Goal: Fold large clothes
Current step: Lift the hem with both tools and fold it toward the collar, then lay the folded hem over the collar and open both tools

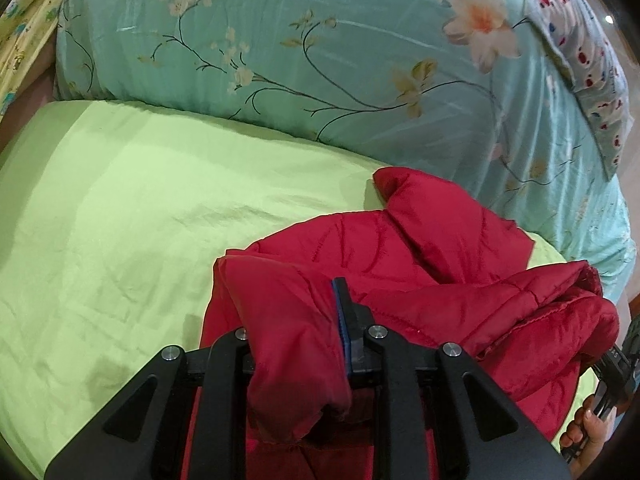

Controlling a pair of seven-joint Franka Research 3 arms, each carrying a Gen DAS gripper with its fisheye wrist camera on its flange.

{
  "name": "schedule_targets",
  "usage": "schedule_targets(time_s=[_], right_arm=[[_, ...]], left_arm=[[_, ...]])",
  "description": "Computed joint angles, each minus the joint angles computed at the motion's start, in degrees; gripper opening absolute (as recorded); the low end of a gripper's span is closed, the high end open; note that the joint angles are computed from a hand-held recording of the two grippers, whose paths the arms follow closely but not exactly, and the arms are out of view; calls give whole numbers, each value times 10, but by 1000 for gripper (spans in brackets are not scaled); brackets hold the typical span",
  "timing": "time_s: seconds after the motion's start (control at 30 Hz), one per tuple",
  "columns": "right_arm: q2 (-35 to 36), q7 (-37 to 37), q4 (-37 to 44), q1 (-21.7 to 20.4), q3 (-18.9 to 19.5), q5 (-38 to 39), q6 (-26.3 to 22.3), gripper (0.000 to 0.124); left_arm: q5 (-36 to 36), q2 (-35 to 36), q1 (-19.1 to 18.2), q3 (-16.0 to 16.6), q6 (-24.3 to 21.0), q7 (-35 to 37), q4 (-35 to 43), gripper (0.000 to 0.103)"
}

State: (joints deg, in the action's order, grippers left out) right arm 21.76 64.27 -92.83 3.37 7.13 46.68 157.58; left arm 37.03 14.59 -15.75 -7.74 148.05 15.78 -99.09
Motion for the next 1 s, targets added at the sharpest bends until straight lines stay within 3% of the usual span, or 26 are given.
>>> schedule_targets(time_s=[0.3, 0.67, 0.83, 1.0], right_arm=[[56, 76, 73, 14, -16, -70, -20, 29], [122, 143, 158, 11, -12, -130, -62, 30], [139, 151, 182, 6, -8, -135, -82, 30], [148, 148, 193, 4, -4, -137, -86, 30]], left_arm=[[-25, 56, -3, 5, -42, 33, 73, 21], [-65, 102, -3, 14, -55, 79, 129, 23], [-75, 97, 0, 16, -37, 76, 118, 23], [-39, 58, -12, 24, -36, 49, 81, 28]])
